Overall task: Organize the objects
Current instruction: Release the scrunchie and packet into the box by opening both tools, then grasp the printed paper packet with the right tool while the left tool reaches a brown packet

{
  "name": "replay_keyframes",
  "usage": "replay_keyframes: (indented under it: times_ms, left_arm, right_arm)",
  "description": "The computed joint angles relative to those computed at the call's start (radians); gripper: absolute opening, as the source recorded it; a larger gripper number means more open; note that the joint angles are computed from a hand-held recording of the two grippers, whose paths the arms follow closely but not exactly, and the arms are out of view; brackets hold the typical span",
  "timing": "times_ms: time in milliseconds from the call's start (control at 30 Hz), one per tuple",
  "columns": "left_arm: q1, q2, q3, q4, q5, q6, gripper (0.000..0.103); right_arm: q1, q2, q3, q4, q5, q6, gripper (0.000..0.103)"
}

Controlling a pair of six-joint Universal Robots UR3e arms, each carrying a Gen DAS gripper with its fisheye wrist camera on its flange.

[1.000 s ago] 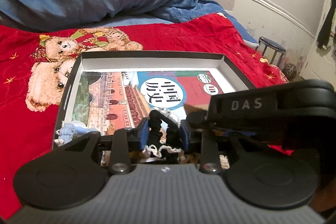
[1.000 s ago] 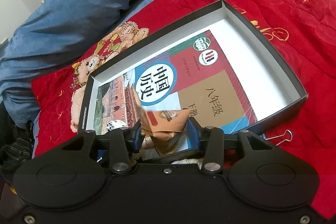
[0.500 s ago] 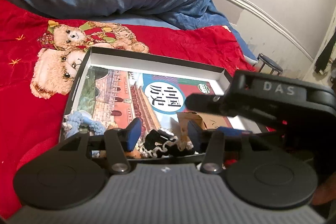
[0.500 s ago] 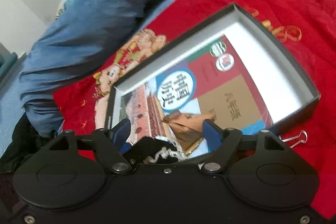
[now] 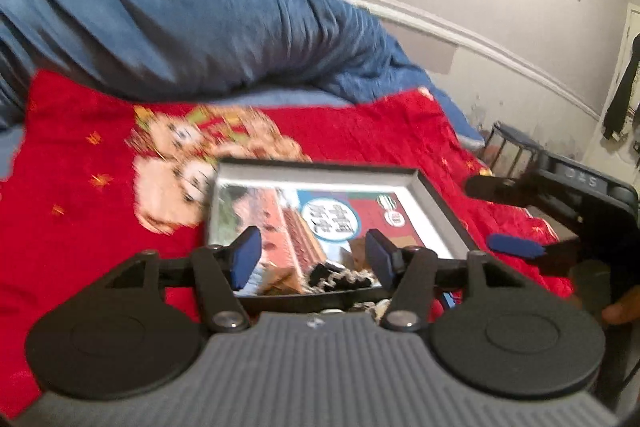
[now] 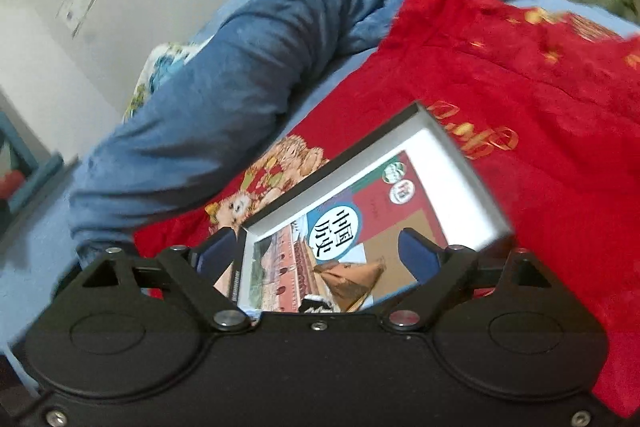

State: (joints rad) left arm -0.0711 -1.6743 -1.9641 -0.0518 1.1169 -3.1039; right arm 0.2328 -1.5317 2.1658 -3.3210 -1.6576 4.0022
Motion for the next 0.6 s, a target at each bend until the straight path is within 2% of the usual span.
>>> replay_keyframes:
  times_ms: [100,200,367,500,600]
  left_arm:
    - [0.053,0.093,-0.095,0.030,-0.040,0.040,0.075]
    - [0.062,0.118,-0.131,0.062,-0.043,0.080,0.078]
    - [0.053,0.104,-0.133,0.063,-0.043,0.086,0.078]
    - [0.030,0.091,-0.164,0.090,0.003,0.135,0.078]
    - [0.004,0.058,-0.181,0.145,0.062,0.166,0.078]
  right_arm:
    - [-0.025,-0.085,0.093,-0.052,0.044,0.048,0.088]
    - [0.025,-0.108,0.110,-0.041,-0.019,0.056,0.088]
    - [0.125,-0.092,0.119,0.014,-0.096,0.103,0.088]
    - [0.167,-0.051,0.088,0.047,-0.113,0.104,0.088]
    - [0.212,-0.001,0.014,0.123,-0.204,0.094,0.087]
